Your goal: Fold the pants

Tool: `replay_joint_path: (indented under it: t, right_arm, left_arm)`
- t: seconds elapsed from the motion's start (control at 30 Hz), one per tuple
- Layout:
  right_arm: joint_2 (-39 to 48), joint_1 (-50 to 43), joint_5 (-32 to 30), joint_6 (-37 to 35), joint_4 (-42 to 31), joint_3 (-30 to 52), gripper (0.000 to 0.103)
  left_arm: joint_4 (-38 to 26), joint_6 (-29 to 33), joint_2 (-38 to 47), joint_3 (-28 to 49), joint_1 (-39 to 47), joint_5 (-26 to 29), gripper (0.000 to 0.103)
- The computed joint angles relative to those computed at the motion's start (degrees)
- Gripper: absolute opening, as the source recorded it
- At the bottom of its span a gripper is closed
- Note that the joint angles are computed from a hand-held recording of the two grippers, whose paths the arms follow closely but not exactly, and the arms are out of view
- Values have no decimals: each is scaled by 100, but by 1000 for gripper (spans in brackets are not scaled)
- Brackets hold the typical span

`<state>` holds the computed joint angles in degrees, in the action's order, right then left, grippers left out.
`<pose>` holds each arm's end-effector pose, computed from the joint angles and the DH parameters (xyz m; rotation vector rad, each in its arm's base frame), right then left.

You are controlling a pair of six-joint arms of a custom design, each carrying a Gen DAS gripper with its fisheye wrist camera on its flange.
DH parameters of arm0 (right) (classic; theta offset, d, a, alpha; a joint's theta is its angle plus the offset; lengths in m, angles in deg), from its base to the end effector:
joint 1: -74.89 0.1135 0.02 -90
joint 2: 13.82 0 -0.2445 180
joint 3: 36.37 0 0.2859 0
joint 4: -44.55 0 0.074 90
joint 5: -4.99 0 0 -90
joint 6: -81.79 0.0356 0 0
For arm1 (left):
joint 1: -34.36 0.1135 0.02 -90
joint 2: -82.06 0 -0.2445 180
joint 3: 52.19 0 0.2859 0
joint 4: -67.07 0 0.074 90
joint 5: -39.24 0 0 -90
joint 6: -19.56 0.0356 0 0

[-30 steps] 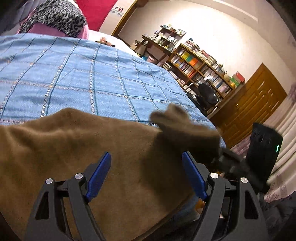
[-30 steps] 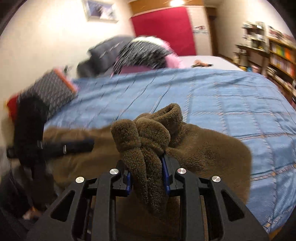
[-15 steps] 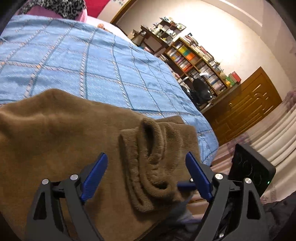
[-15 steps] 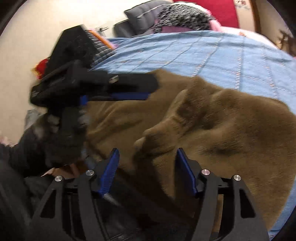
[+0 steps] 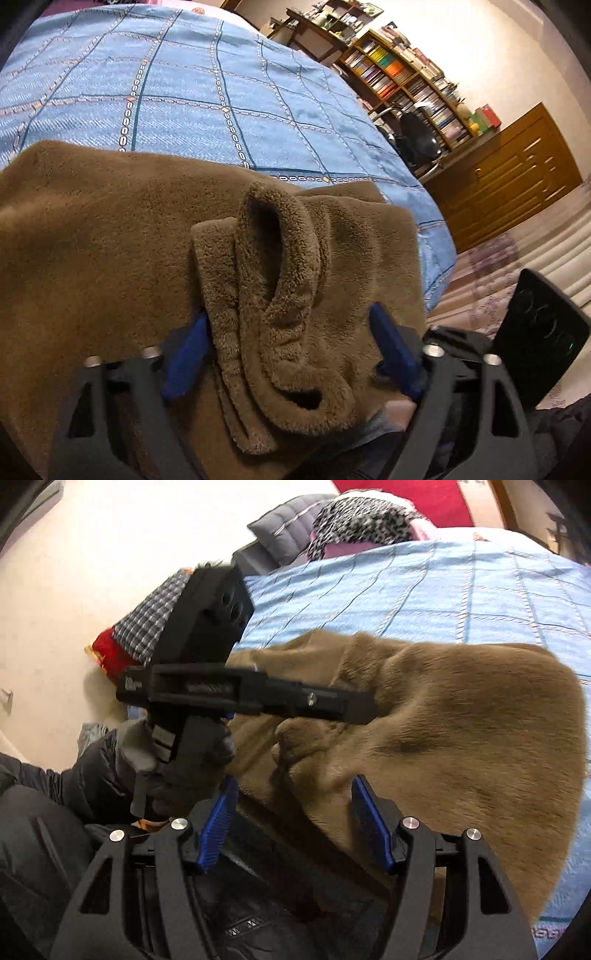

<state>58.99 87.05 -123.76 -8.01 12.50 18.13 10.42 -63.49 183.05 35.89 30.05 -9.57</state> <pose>0.2730 0.0816 0.1789 -0.5466 2.3300 0.9222 0.3776 -0.0520 0.1952 0.4323 2.5818 -0.9703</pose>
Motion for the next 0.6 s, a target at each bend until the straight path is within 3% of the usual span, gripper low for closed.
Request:
replay_joint_path:
  t: [0.07, 0.17, 0.4, 0.6]
  right_arm:
    - [-187, -213, -16, 91, 24, -98, 65]
    - [-367, -617, -59, 138, 23, -158, 65]
    - [-530, -1167, -56, 100, -26, -21, 65]
    - [-224, -946, 92, 201, 175, 137, 65]
  left_arm:
    - [-85, -47, 27, 56, -2, -7, 36]
    - [-125, -97, -83, 53, 17, -17, 25]
    - [-332, 498, -1309, -161, 711, 147, 23]
    - [-842, 1131, -1423, 68, 1878, -139, 24]
